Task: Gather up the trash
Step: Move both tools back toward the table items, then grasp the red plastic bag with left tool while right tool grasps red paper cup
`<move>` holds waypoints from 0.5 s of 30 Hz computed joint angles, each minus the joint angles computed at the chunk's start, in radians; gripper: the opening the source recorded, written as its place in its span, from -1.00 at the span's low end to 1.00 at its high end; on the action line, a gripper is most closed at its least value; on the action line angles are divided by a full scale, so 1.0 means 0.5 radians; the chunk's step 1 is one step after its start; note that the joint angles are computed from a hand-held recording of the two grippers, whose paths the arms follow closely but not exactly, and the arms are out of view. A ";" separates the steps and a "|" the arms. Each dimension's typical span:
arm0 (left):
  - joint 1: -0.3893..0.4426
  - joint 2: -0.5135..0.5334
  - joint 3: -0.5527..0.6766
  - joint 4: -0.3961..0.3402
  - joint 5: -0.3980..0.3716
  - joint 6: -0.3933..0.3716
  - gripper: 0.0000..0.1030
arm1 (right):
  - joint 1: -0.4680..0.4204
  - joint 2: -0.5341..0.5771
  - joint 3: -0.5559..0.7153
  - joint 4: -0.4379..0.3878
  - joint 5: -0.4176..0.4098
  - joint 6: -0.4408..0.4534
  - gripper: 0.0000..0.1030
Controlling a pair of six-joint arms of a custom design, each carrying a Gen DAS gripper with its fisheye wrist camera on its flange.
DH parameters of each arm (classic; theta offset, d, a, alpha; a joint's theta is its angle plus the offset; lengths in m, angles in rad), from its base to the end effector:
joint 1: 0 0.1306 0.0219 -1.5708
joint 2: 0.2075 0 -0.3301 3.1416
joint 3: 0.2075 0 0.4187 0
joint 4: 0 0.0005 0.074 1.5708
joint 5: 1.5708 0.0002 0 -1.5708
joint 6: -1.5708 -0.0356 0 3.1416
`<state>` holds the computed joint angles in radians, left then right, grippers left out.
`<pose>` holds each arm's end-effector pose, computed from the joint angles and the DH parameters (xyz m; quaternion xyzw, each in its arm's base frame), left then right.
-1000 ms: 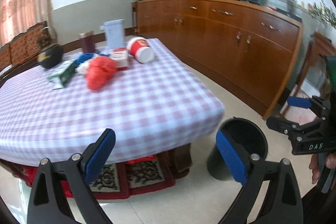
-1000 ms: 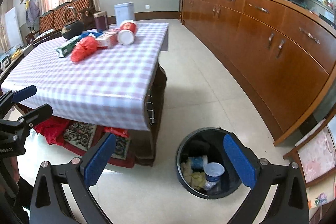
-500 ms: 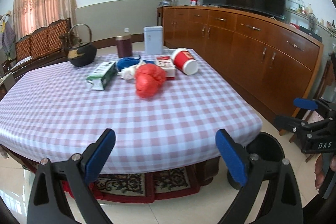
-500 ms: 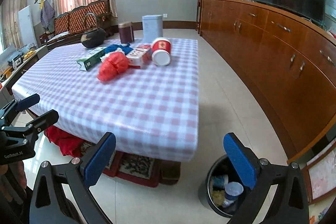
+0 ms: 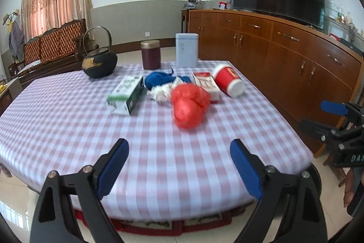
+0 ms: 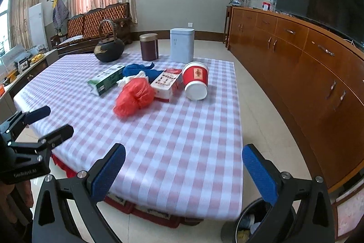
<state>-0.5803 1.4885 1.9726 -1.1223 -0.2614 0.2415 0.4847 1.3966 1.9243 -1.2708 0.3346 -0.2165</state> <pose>0.4402 -0.2782 0.5882 0.0916 0.8828 -0.0713 0.4551 0.4249 0.2100 0.5984 -0.0543 0.9036 -0.0070 0.4248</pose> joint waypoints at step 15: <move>0.094 0.976 1.155 -0.422 0.187 -0.044 0.53 | -0.321 0.697 0.670 -0.058 -0.257 0.179 0.74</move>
